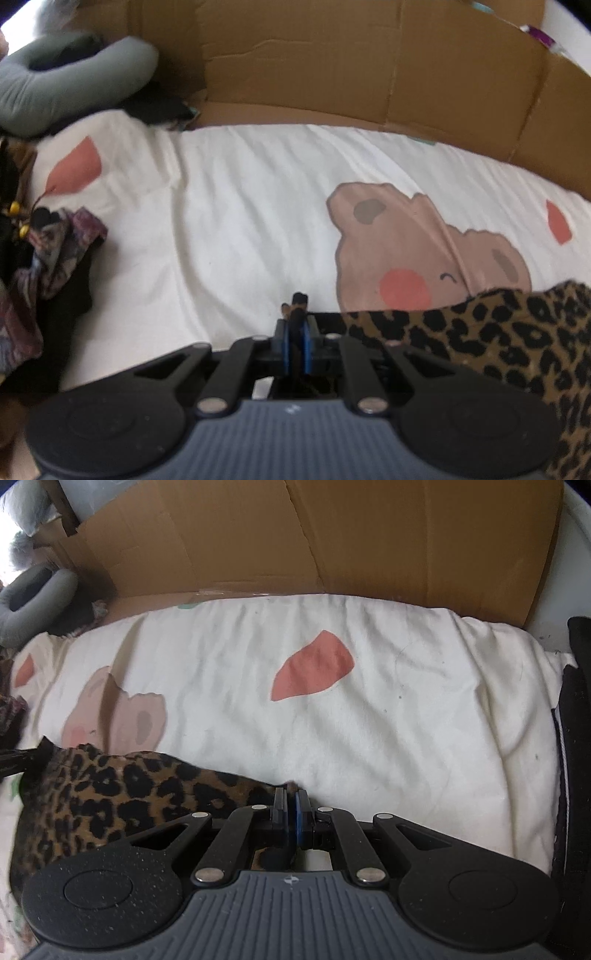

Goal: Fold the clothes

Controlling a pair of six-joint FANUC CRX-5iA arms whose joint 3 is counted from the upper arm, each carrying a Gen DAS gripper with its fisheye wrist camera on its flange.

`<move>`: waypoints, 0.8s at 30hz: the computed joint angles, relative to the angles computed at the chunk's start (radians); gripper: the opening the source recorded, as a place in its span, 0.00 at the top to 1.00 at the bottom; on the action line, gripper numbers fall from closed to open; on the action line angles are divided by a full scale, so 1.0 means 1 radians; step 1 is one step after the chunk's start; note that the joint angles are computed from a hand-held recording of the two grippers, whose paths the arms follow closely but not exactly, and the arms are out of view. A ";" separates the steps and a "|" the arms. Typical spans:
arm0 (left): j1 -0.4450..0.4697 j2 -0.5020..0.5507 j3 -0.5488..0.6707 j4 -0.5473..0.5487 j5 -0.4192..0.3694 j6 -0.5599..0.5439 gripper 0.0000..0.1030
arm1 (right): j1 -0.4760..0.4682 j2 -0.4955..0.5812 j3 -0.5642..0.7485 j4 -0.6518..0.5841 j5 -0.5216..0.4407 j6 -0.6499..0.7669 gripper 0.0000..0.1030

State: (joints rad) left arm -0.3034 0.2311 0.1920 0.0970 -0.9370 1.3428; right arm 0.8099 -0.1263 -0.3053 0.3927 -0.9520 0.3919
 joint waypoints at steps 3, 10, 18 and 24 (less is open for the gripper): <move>0.004 0.000 0.010 -0.006 -0.006 -0.025 0.79 | -0.002 -0.004 0.002 0.007 -0.017 -0.007 0.97; 0.040 -0.047 -0.009 0.059 0.016 -0.030 0.77 | 0.010 -0.092 -0.033 0.054 -0.015 -0.084 0.90; 0.009 -0.097 -0.060 0.173 0.039 -0.046 0.80 | 0.076 -0.100 -0.022 0.109 0.053 -0.072 0.90; -0.030 -0.104 -0.081 0.234 0.026 -0.075 0.83 | 0.110 -0.044 0.029 0.083 0.086 -0.001 0.90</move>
